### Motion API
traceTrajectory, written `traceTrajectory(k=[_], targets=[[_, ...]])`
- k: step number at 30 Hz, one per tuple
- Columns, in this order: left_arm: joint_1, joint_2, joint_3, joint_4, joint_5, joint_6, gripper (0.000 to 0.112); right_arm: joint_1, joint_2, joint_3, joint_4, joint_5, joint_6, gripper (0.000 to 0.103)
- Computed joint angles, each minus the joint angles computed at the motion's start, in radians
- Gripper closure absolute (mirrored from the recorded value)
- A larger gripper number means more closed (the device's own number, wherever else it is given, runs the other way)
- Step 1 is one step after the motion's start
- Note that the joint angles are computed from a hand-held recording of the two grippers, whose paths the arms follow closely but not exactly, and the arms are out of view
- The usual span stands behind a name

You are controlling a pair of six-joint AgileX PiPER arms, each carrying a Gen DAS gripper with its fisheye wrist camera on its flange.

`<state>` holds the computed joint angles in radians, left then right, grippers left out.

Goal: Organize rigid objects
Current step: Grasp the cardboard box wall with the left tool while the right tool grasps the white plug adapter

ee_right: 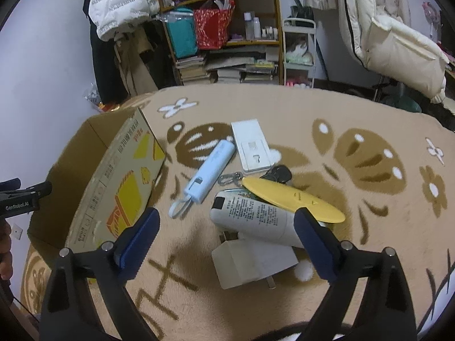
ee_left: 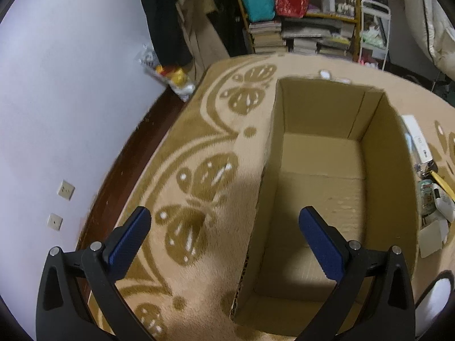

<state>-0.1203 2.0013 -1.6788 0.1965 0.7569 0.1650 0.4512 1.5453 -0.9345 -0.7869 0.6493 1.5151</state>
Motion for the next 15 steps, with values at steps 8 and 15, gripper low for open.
traceTrajectory(k=[8, 15], targets=[[-0.008, 0.079, -0.077, 0.048, 0.06, -0.042, 0.009, -0.028, 0.099, -0.062, 0.109, -0.036, -0.148, 0.013], [-0.027, 0.147, -0.142, 0.082, 0.136, -0.05, 0.01, -0.059, 0.113, -0.022, 0.163, -0.117, -0.191, 0.015]])
